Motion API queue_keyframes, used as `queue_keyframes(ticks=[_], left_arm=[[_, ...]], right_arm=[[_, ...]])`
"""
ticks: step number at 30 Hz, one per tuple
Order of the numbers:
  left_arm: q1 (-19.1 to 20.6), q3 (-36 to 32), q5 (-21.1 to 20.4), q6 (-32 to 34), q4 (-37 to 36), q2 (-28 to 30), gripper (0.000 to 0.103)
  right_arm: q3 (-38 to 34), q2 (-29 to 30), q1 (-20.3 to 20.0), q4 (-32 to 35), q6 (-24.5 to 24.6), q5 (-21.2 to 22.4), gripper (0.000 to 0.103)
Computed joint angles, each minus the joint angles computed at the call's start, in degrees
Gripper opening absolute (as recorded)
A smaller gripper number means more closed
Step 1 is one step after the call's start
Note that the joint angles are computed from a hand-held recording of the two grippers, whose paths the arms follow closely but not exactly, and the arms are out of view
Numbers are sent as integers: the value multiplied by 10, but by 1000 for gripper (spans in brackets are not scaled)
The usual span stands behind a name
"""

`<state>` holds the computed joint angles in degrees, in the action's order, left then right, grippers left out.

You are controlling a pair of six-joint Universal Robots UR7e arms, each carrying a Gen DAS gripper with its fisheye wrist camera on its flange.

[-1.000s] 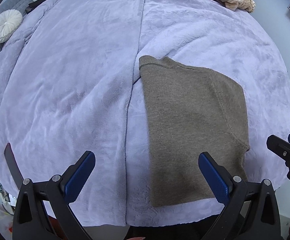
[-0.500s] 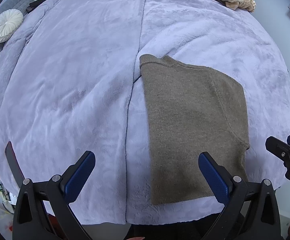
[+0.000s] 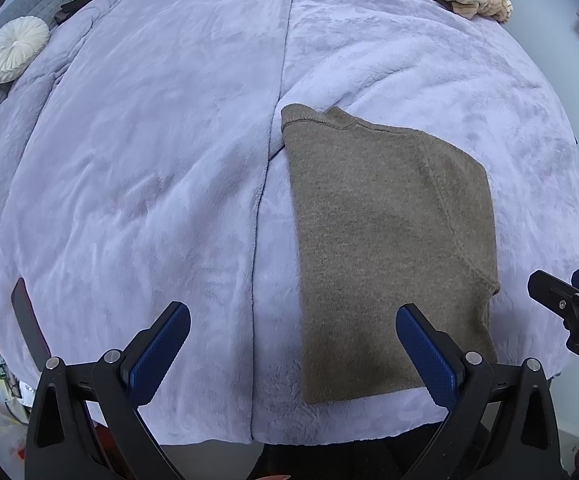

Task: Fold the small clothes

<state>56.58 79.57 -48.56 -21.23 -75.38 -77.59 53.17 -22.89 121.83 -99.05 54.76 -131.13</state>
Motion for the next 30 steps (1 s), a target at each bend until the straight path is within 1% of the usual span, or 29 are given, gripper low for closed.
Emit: queue_keyframes(ticks=[9,20,30], left_arm=[[3,-4,1,0,4,-1,103],[-4,-4,3,-3,11,0,103],[2,-9,5,-4,16,2,103]], right_arm=[[2,0,0,2,4,4,91],[13,-6,-1,-3,9,5,91],[1,2,-3,5,10,6,91]])
